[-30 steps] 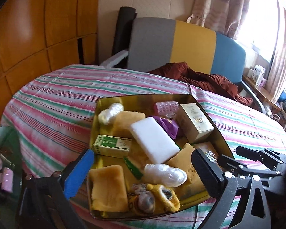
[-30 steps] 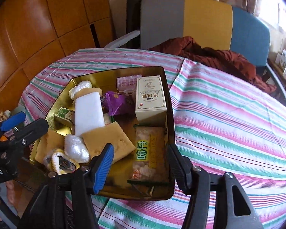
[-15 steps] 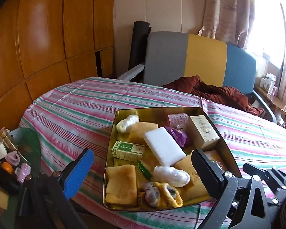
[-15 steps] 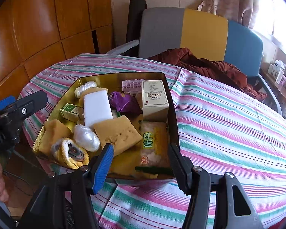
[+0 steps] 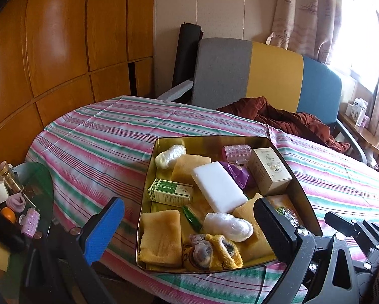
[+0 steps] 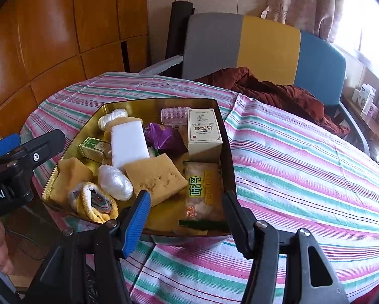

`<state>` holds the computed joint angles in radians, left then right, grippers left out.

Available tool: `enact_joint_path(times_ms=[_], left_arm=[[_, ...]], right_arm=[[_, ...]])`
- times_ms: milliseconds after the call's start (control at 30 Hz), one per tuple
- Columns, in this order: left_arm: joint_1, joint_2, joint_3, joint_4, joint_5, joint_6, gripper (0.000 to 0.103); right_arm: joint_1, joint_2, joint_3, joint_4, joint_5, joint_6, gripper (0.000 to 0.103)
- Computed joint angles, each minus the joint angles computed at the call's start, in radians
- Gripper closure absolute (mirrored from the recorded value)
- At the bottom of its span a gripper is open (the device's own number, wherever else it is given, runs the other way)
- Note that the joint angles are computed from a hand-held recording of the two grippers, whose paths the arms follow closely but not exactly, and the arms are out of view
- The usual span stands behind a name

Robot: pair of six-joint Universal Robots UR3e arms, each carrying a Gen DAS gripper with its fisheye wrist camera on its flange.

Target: Organize objects

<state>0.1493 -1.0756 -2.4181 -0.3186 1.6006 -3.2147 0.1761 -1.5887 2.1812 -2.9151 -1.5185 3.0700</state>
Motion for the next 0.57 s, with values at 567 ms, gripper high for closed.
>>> enact_joint_path(times_ms=[567], left_arm=[[0.018, -0.018, -0.012, 0.021, -0.008, 0.009, 0.0]], right_arm=[[0.004, 0.013, -0.004, -0.008, -0.005, -0.001, 0.043]])
